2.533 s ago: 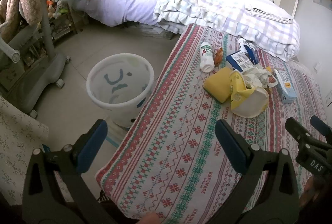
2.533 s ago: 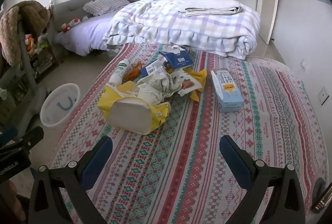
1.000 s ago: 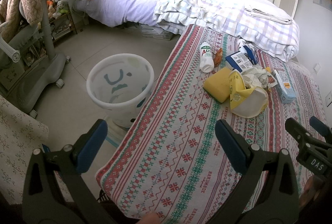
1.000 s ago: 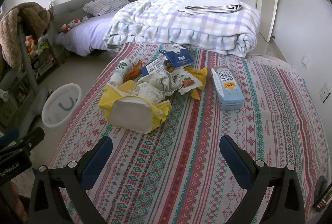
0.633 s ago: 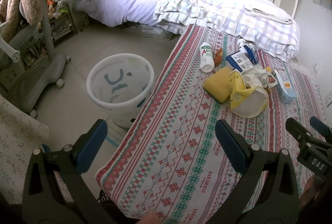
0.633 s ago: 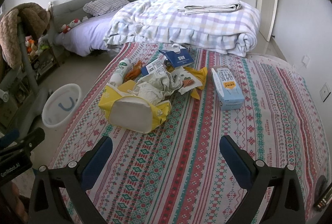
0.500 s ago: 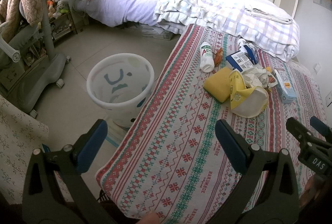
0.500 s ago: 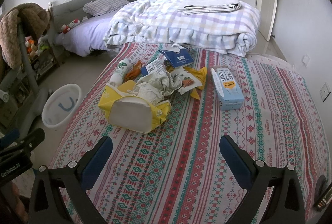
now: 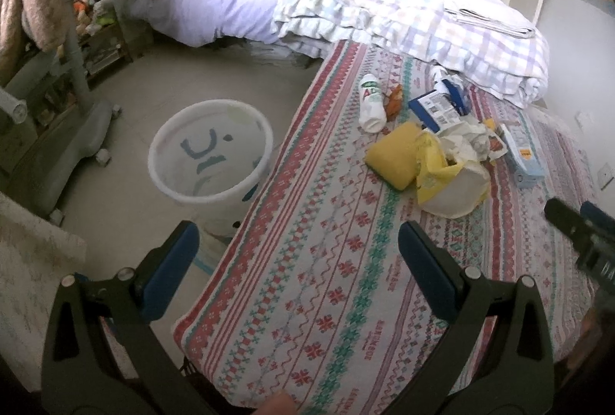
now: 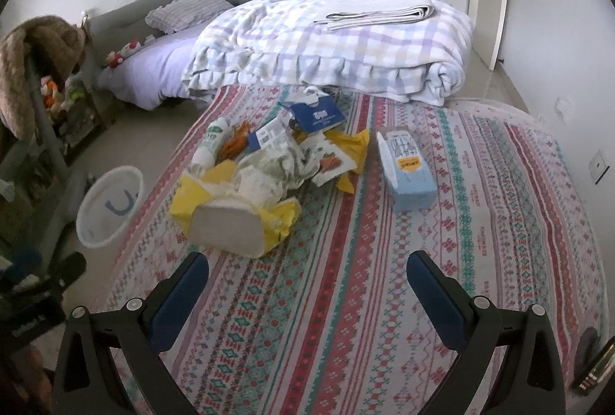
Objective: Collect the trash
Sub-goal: 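Grasp the yellow sponge with the left tool while the right tool grasps the milk carton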
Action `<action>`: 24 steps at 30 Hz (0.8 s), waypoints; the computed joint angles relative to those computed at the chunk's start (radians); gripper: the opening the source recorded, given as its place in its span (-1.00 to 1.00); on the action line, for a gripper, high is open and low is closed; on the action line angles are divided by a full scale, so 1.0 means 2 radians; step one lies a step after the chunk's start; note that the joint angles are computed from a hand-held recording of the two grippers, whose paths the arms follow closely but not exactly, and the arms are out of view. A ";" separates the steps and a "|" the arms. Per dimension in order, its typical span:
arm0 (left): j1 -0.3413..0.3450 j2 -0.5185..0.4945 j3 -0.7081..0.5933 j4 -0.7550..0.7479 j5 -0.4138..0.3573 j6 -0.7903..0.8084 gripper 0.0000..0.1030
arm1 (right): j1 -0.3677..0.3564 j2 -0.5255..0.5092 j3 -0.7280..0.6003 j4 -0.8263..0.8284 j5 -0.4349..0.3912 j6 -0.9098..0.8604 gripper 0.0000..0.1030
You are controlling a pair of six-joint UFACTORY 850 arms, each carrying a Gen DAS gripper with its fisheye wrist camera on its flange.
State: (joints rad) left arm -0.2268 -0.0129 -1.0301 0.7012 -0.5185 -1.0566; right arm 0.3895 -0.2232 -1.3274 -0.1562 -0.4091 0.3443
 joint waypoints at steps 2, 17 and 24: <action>0.005 -0.008 -0.014 -0.022 0.002 0.034 1.00 | -0.009 -0.009 -0.022 0.018 -0.018 -0.014 1.00; 0.069 -0.151 -0.185 -0.318 -0.043 0.405 0.92 | -0.077 -0.171 -0.237 0.086 -0.179 -0.117 1.00; 0.090 -0.203 -0.214 -0.458 -0.052 0.565 0.32 | -0.092 -0.237 -0.291 0.109 -0.204 -0.121 0.91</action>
State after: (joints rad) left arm -0.0473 -0.4191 -1.4582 -0.2148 -0.6235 0.0744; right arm 0.2047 -0.6982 -1.9095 0.0624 -0.8172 0.1028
